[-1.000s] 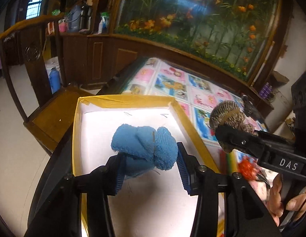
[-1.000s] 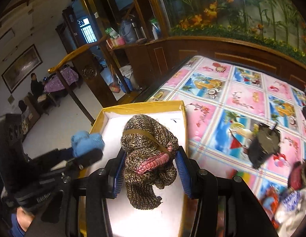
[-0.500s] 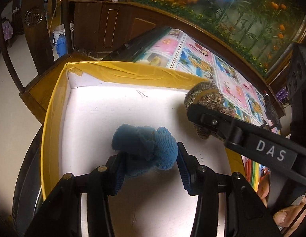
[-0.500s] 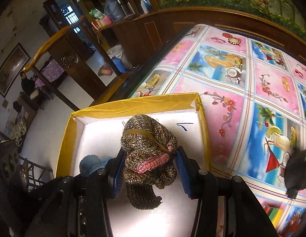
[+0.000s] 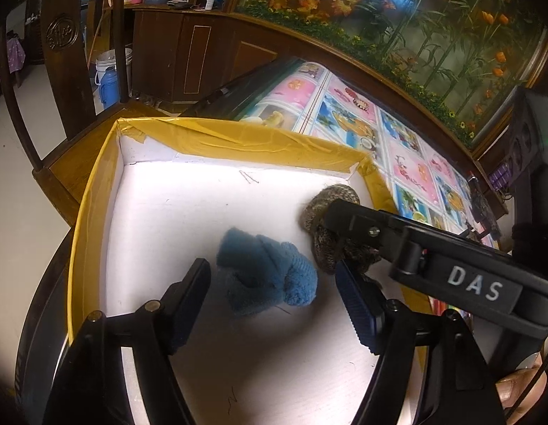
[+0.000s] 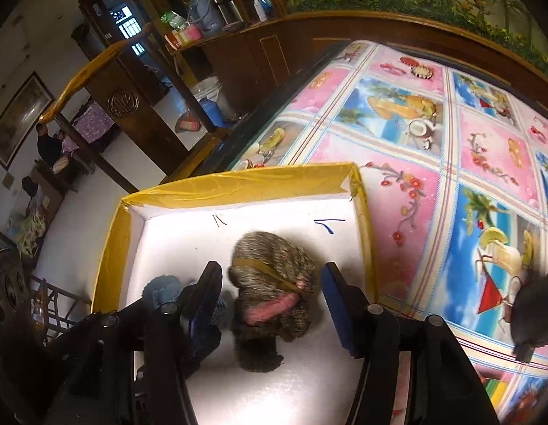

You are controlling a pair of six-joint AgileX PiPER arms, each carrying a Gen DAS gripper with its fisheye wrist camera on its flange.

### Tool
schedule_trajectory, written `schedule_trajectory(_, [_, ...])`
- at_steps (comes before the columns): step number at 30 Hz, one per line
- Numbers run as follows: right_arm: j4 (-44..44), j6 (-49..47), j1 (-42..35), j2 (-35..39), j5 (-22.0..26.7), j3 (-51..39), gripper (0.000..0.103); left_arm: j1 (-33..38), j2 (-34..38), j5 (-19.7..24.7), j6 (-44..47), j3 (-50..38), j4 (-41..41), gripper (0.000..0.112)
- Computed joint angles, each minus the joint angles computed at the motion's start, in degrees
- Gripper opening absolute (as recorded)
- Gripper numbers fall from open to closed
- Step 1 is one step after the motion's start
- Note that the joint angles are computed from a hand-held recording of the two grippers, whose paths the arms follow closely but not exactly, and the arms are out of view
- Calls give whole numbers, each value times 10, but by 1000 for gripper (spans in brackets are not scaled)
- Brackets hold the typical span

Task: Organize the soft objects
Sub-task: 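Lower both items into the white box and open both grippers, then move both grippers back toward the remaining items on the table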

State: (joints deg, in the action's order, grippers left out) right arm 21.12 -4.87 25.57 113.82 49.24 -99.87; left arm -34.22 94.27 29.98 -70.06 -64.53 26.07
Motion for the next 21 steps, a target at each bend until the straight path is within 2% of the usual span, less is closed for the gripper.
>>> schedule_trajectory(3, [17, -20, -7, -40, -12, 40, 63, -16, -17, 6, -25, 6, 16, 72])
schedule_trajectory(6, [63, -70, -25, -106, -32, 117, 63, -54, -38, 22, -84, 15, 72, 72])
schedule_trajectory(9, [112, -137, -52, -184, -49, 208, 63, -115, -59, 54, -163, 21, 152, 73])
schedule_trajectory(14, [236, -298, -156, -339, -57, 382, 66, -255, -51, 139, -320, 13, 311, 80])
schedule_trajectory(16, [301, -383, -237, -400, -18, 436, 66, -307, -34, 177, -358, -3, 351, 80])
schedule_trajectory(18, [342, -455, -331, -449, 28, 474, 72, -351, -16, 200, -385, -19, 380, 81])
schedule_trajectory(21, [385, -553, -463, -486, 93, 513, 76, -400, 26, 226, -385, -59, 397, 82])
